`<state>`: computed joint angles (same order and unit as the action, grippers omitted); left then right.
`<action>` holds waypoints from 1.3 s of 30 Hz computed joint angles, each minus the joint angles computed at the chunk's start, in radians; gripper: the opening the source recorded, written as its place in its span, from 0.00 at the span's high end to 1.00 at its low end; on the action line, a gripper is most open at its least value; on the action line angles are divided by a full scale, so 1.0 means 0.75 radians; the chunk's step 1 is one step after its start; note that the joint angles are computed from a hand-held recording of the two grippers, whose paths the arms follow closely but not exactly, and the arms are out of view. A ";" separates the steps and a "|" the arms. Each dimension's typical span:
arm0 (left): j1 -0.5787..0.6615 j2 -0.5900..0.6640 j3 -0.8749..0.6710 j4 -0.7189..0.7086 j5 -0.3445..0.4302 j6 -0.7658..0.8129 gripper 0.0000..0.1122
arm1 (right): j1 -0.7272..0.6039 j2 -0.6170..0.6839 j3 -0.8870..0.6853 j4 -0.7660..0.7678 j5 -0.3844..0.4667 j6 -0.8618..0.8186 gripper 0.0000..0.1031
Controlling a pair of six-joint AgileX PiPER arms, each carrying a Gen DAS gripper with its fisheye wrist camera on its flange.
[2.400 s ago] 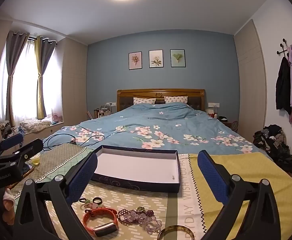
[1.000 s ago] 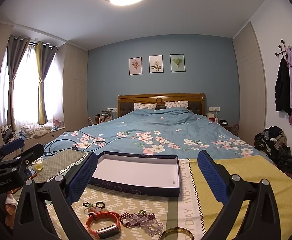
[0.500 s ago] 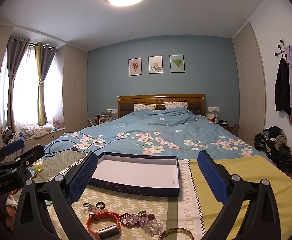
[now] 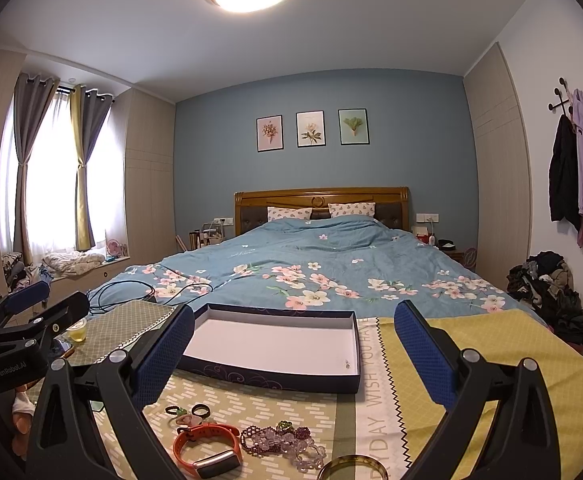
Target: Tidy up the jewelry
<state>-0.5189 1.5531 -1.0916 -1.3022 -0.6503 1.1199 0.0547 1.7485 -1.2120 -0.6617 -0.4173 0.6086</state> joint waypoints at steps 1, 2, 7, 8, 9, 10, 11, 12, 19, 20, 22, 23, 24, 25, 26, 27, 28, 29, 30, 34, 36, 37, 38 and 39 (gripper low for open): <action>-0.002 -0.001 0.002 -0.002 -0.002 -0.001 0.13 | 0.001 -0.001 0.001 0.001 0.002 0.000 0.06; -0.001 -0.001 0.003 -0.002 0.000 -0.002 0.13 | 0.001 -0.003 0.005 0.012 0.000 -0.010 0.06; 0.003 0.000 0.004 -0.003 0.004 -0.005 0.13 | 0.002 0.002 -0.004 -0.007 0.005 0.006 0.06; 0.003 0.000 0.004 -0.001 0.004 -0.008 0.13 | 0.004 0.004 -0.006 -0.006 0.007 0.005 0.06; -0.002 -0.002 0.005 -0.007 0.001 -0.005 0.13 | 0.005 0.003 -0.004 0.001 0.006 -0.001 0.06; 0.018 0.003 0.005 0.009 0.018 -0.020 0.13 | 0.005 0.004 -0.005 -0.002 0.005 0.001 0.06; 0.016 0.002 0.006 0.008 0.017 -0.020 0.13 | 0.003 0.003 -0.004 -0.007 0.005 0.007 0.06; 0.019 0.003 0.005 0.011 0.020 -0.021 0.13 | 0.005 0.003 -0.005 -0.004 0.006 0.005 0.06; 0.025 0.003 0.003 0.007 0.029 -0.016 0.13 | 0.007 0.003 -0.008 -0.015 0.013 0.016 0.06; 0.025 0.003 0.004 0.008 0.030 -0.018 0.13 | 0.006 0.003 -0.008 -0.013 0.011 0.014 0.06; 0.025 0.003 0.005 0.007 0.030 -0.017 0.13 | 0.007 0.005 -0.011 -0.017 0.011 0.019 0.06; 0.027 0.003 0.004 0.007 0.033 -0.018 0.13 | 0.007 0.005 -0.011 -0.017 0.011 0.019 0.06; 0.025 0.001 0.006 0.006 0.032 -0.017 0.13 | 0.007 0.003 -0.008 -0.016 0.012 0.017 0.06; 0.026 0.002 0.006 0.009 0.032 -0.019 0.13 | 0.005 0.002 -0.008 -0.022 0.011 0.023 0.06; 0.024 0.001 0.007 0.009 0.030 -0.020 0.13 | 0.004 0.003 -0.010 -0.027 0.012 0.027 0.06; 0.025 0.001 0.007 0.008 0.031 -0.019 0.13 | 0.005 0.001 -0.007 -0.022 0.009 0.023 0.06; 0.025 0.000 0.007 0.007 0.033 -0.018 0.13 | 0.003 0.003 -0.014 -0.040 0.011 0.040 0.06; 0.025 0.000 0.007 0.007 0.033 -0.018 0.13 | 0.002 0.004 -0.017 -0.049 0.014 0.048 0.06; 0.026 -0.001 0.007 0.005 0.035 -0.015 0.13 | 0.002 0.004 -0.016 -0.041 0.011 0.041 0.06; 0.025 -0.004 0.009 -0.001 0.039 -0.008 0.13 | 0.002 0.010 -0.026 -0.059 0.017 0.058 0.06; 0.027 0.000 0.004 -0.006 0.043 -0.002 0.13 | 0.004 0.011 -0.029 -0.068 0.024 0.069 0.06; 0.028 0.000 0.005 -0.005 0.044 -0.002 0.13 | 0.001 0.013 -0.035 -0.087 0.025 0.087 0.06; 0.029 0.000 0.004 -0.007 0.049 -0.002 0.13 | 0.001 0.013 -0.036 -0.092 0.025 0.093 0.06; 0.034 0.003 -0.001 -0.013 0.056 0.004 0.13 | 0.000 0.015 -0.041 -0.107 0.029 0.107 0.06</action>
<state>-0.4938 1.5553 -1.0928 -1.3119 -0.6081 1.1228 0.0544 1.7596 -1.2429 -0.7420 -0.3954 0.6887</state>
